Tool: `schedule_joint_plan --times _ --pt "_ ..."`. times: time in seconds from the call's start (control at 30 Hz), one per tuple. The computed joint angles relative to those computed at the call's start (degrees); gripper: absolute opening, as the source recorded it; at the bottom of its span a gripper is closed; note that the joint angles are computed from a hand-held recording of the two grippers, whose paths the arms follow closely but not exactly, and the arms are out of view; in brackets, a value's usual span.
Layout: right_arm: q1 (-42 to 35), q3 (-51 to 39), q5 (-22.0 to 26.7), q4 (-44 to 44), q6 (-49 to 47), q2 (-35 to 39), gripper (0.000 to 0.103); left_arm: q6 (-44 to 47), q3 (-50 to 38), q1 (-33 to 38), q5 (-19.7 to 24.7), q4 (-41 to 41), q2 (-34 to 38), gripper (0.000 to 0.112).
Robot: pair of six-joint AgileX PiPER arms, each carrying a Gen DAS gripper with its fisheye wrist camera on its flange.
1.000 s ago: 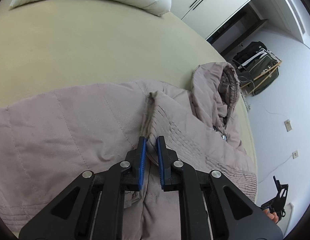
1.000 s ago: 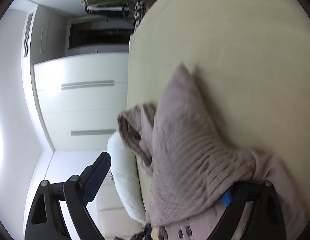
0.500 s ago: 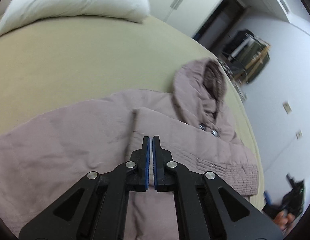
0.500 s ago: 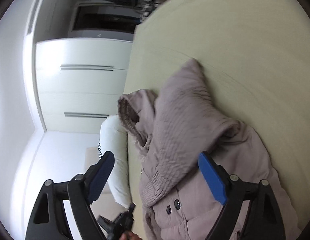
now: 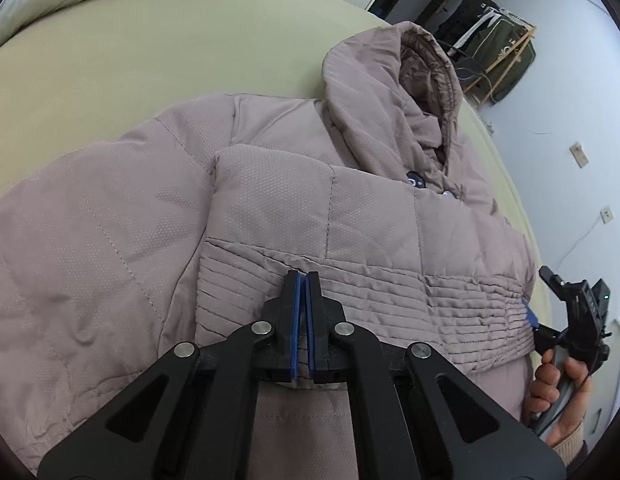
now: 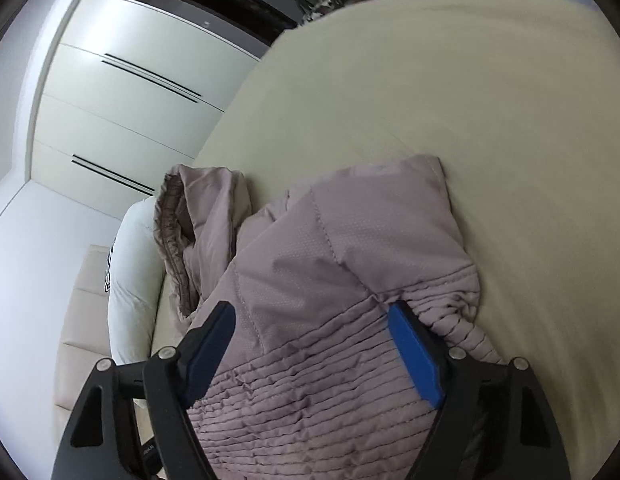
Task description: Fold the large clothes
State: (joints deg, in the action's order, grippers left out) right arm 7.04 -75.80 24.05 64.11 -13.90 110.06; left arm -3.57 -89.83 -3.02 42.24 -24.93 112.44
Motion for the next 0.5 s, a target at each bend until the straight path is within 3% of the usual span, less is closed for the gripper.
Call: schedule_joint_plan --times 0.17,0.27,0.33,0.4,0.47,0.5 --pt "2.36 -2.27 1.65 -19.98 21.00 -4.87 0.087 7.49 14.58 7.96 -2.56 -10.00 -12.95 0.002" --pt "6.58 0.69 -0.38 -25.56 26.12 -10.81 0.089 12.32 24.14 16.17 0.16 -14.04 -22.86 0.002" --pt "9.93 3.52 -1.39 -24.42 25.53 -14.85 0.096 15.56 31.26 24.15 3.68 -16.01 -30.94 0.002" --pt "14.72 5.98 -2.39 -24.75 26.93 -17.87 0.098 21.94 37.11 35.44 11.05 -20.44 -36.98 0.003" --pt "19.55 8.09 -3.89 -22.01 25.87 -19.41 0.098 22.53 43.02 46.90 17.38 -21.01 -42.86 0.012" --pt "22.52 8.66 -4.76 -21.14 26.47 -19.55 0.098 23.37 44.90 52.63 21.03 -20.45 -44.41 0.026"
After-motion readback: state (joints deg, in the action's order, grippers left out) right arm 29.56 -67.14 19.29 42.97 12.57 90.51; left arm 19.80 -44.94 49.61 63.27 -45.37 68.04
